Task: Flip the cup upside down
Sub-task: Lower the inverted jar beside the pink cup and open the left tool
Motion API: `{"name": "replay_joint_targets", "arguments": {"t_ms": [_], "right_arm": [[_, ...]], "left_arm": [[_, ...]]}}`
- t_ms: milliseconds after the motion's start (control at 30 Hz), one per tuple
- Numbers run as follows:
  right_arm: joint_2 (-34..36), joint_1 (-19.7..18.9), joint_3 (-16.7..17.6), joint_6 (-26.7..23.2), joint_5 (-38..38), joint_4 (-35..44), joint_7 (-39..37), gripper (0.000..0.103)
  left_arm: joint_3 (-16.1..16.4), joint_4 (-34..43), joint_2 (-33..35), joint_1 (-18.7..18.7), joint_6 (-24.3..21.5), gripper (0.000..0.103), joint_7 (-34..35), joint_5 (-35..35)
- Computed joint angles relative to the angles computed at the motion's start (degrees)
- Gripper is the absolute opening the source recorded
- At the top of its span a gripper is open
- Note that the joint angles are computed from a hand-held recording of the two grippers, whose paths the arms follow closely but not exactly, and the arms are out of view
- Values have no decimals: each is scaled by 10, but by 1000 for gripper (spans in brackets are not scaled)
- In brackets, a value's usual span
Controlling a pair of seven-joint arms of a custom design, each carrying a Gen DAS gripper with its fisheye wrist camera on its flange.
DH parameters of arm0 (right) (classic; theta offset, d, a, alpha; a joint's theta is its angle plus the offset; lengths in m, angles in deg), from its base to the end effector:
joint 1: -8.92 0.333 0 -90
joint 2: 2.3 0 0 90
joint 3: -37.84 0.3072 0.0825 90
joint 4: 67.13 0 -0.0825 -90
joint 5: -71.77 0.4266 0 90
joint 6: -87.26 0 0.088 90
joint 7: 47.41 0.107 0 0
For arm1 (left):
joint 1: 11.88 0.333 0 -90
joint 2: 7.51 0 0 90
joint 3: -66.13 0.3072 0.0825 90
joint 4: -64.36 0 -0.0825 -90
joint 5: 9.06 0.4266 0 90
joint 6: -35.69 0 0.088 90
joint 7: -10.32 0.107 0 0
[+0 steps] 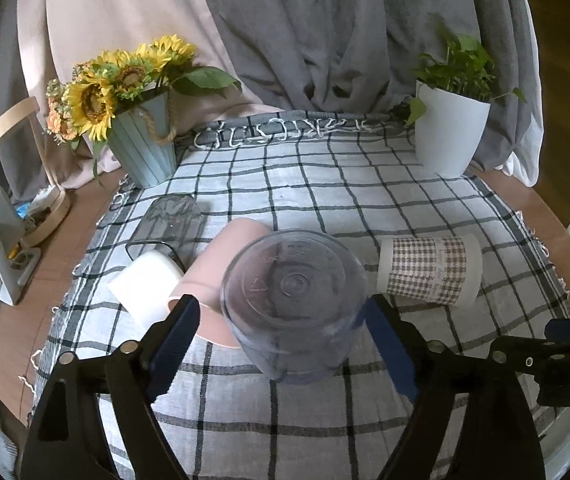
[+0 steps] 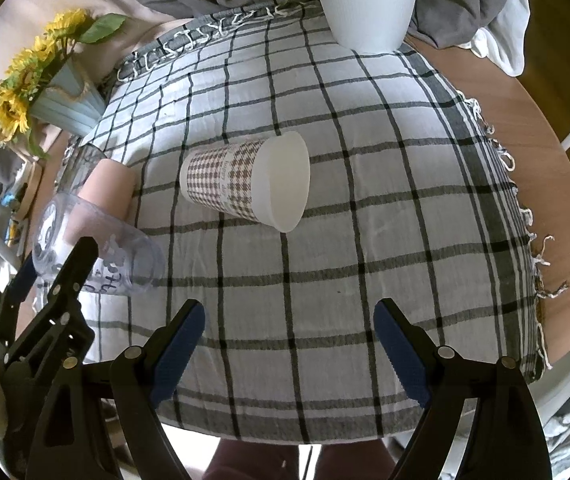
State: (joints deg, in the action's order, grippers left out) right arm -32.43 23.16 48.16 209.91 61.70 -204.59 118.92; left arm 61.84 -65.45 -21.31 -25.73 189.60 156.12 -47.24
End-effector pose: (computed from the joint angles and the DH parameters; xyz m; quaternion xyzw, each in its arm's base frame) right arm 0.4228 0.1903 0.5092 -0.3517 0.9191 -0.1128 0.1373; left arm 0.5365 -0.1569 0.5015 -0.3523 0.8548 -0.3364 0.1789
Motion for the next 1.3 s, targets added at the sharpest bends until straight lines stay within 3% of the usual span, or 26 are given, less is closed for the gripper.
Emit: {"name": "replay_joint_targets", "arguments": {"t_ms": [100,367,667,1000,1300], "right_arm": [[-1,0,-2,2,1,-1,-2,87],[-3,-1,0,5,-1,0,-1,87],[-23,-2,15,-18,-31,8,-1,87],[-33,3,61,-76,-89,57,48,95],[0,30,109,-140,-153,134,118,96]], "left_arm": [[-1,2,2,3,0,91,-10,4],[-3,-1,-5,7,-4,91,-30,15],[7,-6,-49,12,-64,100,-78,36],[35,-13,-117,21,-98,103,-93,60],[79,-21,-178,36,-147,103,-62,66]]}}
